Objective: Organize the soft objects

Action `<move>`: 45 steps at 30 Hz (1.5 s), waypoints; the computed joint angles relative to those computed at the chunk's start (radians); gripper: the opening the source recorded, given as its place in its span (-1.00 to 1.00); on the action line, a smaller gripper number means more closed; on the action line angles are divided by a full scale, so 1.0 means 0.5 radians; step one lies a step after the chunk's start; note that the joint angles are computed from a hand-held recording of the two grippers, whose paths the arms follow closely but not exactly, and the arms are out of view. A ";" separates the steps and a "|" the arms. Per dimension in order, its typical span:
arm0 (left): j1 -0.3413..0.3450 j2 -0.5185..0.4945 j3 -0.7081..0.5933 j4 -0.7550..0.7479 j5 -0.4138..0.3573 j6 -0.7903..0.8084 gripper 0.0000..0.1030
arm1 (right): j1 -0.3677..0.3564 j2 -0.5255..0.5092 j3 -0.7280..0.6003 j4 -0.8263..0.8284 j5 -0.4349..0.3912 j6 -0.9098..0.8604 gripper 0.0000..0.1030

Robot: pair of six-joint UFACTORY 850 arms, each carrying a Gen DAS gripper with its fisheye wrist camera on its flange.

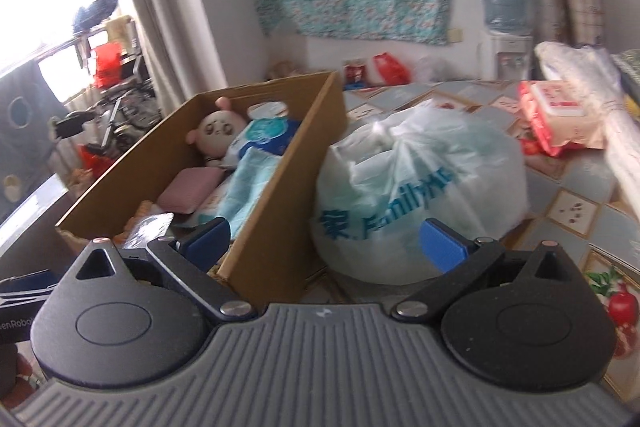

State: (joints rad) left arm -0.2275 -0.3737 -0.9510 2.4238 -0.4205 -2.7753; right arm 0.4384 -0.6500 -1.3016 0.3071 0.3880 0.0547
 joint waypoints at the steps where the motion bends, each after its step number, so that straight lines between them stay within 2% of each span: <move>1: -0.003 0.001 -0.001 -0.015 -0.007 0.016 1.00 | 0.006 0.004 0.002 0.083 0.011 -0.069 0.97; 7: 0.016 0.001 -0.018 0.059 0.031 0.079 1.00 | 0.060 0.038 0.040 0.466 0.070 -0.374 0.97; 10: 0.021 -0.009 -0.019 0.044 -0.007 0.108 1.00 | 0.068 0.036 0.046 0.498 0.100 -0.344 0.97; 14: 0.024 -0.004 -0.008 0.009 -0.079 0.156 1.00 | 0.064 0.034 0.029 0.457 0.053 -0.273 0.97; 19: 0.041 0.021 0.020 0.059 -0.090 0.098 1.00 | 0.093 0.025 0.004 0.597 0.064 -0.457 0.97; 24: 0.070 0.041 0.015 0.101 -0.013 0.050 1.00 | 0.093 0.027 0.005 0.401 -0.002 -0.317 0.97; 29: 0.072 0.020 -0.049 -0.167 0.088 0.262 1.00 | 0.076 0.025 0.012 0.179 -0.061 -0.120 0.97; 45: -0.008 0.020 -0.047 -0.669 -0.034 0.766 1.00 | 0.089 -0.023 -0.075 -0.530 -0.246 0.456 0.97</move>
